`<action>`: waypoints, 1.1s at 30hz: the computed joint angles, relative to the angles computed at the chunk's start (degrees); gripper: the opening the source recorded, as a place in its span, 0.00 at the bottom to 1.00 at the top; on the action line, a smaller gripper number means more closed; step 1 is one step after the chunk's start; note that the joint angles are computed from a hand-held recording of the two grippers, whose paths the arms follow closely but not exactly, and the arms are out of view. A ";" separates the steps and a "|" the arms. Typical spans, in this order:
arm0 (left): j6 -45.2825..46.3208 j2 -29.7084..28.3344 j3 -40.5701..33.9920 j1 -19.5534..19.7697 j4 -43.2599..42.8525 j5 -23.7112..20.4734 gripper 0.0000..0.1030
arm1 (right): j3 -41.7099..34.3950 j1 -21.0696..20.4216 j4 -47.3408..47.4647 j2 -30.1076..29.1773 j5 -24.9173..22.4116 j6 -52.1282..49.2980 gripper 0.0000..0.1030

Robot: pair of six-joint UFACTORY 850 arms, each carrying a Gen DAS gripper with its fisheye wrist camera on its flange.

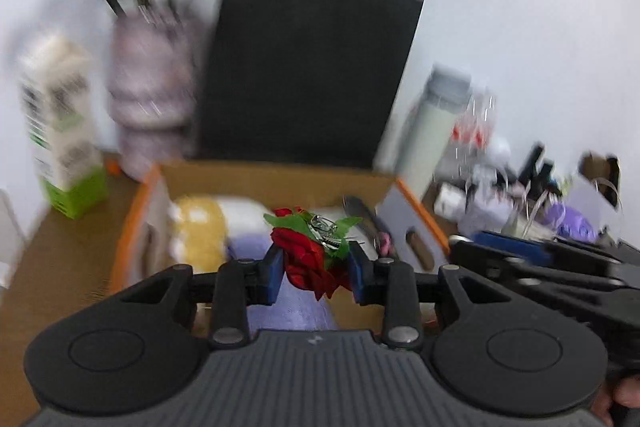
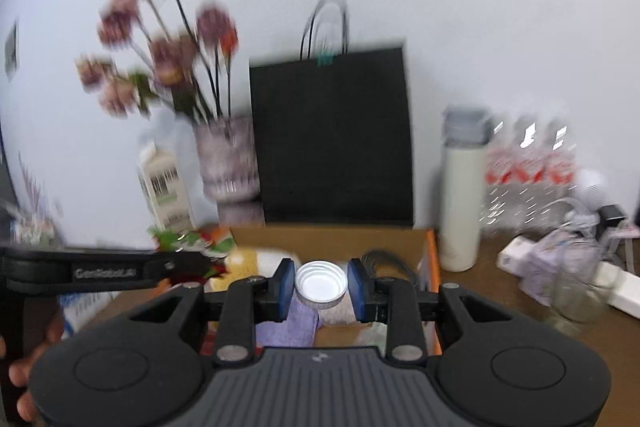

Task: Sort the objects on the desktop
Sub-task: 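Carry the rose and bottle cap into the cardboard box and release both, then withdraw both tools from the box back over the table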

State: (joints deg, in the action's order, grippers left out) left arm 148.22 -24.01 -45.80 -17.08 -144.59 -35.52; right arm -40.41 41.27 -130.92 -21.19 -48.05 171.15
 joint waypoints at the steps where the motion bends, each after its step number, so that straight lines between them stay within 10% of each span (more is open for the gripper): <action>1: -4.82 -3.01 -3.41 0.16 3.85 2.25 0.32 | -2.23 -2.01 -1.25 -1.85 3.18 -0.83 0.27; 5: -19.91 -11.11 -12.32 0.35 15.55 7.72 0.32 | -11.18 -7.48 -2.90 -9.40 15.22 -3.46 0.27; 12: -16.19 -14.88 -16.11 -1.11 13.31 14.01 0.50 | -19.96 -9.55 8.23 -16.73 26.02 -18.00 0.27; 15: -18.00 -15.20 -16.74 -0.75 11.85 15.25 0.86 | -21.32 -9.42 16.49 -17.67 26.00 -26.59 0.28; 18: -27.94 -14.58 -16.88 1.05 20.65 12.80 0.87 | -20.16 -9.58 12.46 -16.56 25.98 -22.20 0.50; 27: -20.86 -4.21 -9.85 1.85 13.72 11.29 0.99 | -12.89 -8.19 11.87 -5.98 19.67 -17.89 0.58; 33: 1.52 1.98 -3.59 -1.35 -7.48 12.57 1.00 | -8.79 -5.98 15.02 -0.38 15.94 -18.81 0.64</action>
